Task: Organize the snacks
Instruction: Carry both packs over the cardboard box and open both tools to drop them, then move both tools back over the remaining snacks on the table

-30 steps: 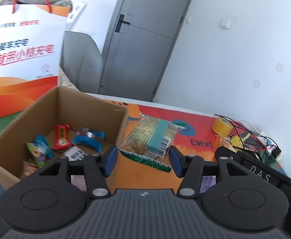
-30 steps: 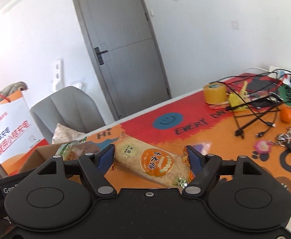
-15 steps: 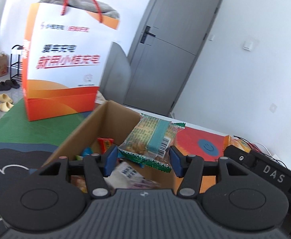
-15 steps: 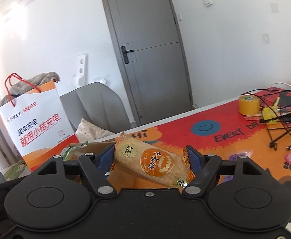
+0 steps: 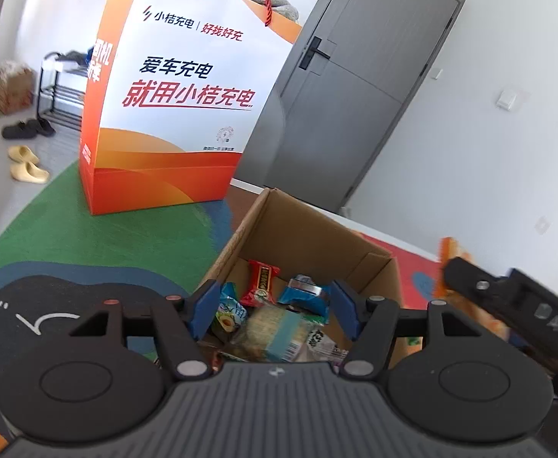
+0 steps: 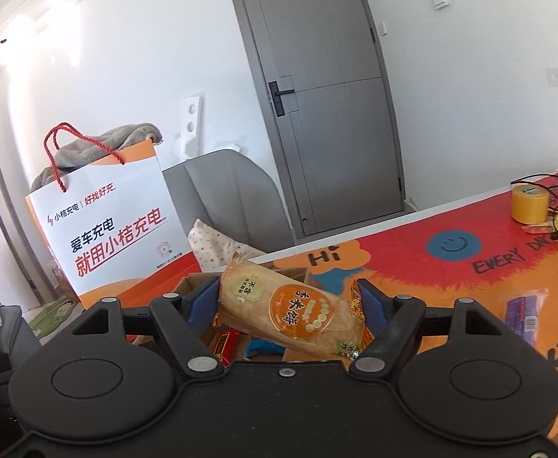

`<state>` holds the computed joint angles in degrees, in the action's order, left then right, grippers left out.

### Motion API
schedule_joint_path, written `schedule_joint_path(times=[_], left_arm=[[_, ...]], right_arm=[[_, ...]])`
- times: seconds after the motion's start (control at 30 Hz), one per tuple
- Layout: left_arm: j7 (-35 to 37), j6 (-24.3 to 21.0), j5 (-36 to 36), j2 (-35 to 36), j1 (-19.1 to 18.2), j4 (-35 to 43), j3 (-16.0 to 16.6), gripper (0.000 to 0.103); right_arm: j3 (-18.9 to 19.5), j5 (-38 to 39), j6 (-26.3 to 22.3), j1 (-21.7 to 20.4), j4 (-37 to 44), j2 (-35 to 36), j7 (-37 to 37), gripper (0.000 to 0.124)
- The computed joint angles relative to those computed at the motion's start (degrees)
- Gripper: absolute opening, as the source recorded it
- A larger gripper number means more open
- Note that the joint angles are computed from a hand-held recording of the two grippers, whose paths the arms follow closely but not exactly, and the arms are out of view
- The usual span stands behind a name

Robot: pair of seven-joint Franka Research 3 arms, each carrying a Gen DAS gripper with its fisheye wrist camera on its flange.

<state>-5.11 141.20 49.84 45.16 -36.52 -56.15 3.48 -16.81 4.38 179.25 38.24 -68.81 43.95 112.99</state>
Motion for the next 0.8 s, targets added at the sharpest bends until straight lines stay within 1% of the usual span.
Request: schedule_joint_path(times=[0.03, 0.1, 0.2, 0.27, 0.4, 0.47, 0.5, 0.53, 0.6, 0.7, 0.8], left_arm=[[-0.90, 0.92, 0.38, -0.90, 0.02, -1.40, 0.22, 0.063], [-1.82, 0.95, 1.37, -2.12, -0.30, -2.83, 0.56, 0.063], [-2.94, -1.27, 3.05, -3.29, -1.03, -3.61, 0.95, 0.069], [-4.38, -1.55, 4.59, -4.53, -1.05, -5.21, 1.02, 0.069], [-5.95, -2.56, 5.95, -6.35, -0.19, -7.73, 0.12, 0.070], [-6.58, -3.24, 6.30, -7.10, 0.29, -8.78, -0.41, 0.070], [-6.84, -3.56, 6.44, -7.40, 0.48, -9.19, -0.69, 0.070], [-7.05, -3.74, 6.62, -7.69, 0.68, -9.60, -0.93, 0.070], [-7.38, -4.26, 7.11, -7.94, 0.92, -9.92, -1.24, 0.075], [-7.09, -5.82, 7.28, -7.25, 0.99, -8.76, -1.71, 0.079], [-6.02, -6.13, 6.59, -6.08, 1.14, -7.02, -2.19, 0.083]], right_arm=[[0.49, 0.01, -0.37, -0.33, 0.98, 0.49, -0.24, 0.075], [1.58, 0.03, -1.33, -1.15, 3.24, 1.61, -0.56, 0.075], [3.07, -0.22, -3.09, -2.35, 6.98, 3.53, -0.67, 0.075], [3.99, -0.62, -4.50, -3.08, 9.91, 5.07, -0.59, 0.075], [6.68, -1.38, -7.47, -4.87, 16.78, 8.71, -0.72, 0.075], [9.43, -1.07, -8.02, -6.32, 20.59, 10.91, -1.60, 0.080], [9.60, -1.01, -8.81, -6.47, 22.75, 12.18, -1.28, 0.084], [9.25, -1.22, -9.63, -6.38, 24.10, 12.95, -0.71, 0.085], [8.65, -1.90, -9.89, -6.13, 23.88, 12.92, 0.30, 0.086], [8.12, -2.26, -9.12, -5.82, 20.08, 10.88, 1.80, 0.089], [7.50, -2.50, -7.25, -5.50, 14.70, 7.95, 2.79, 0.090]])
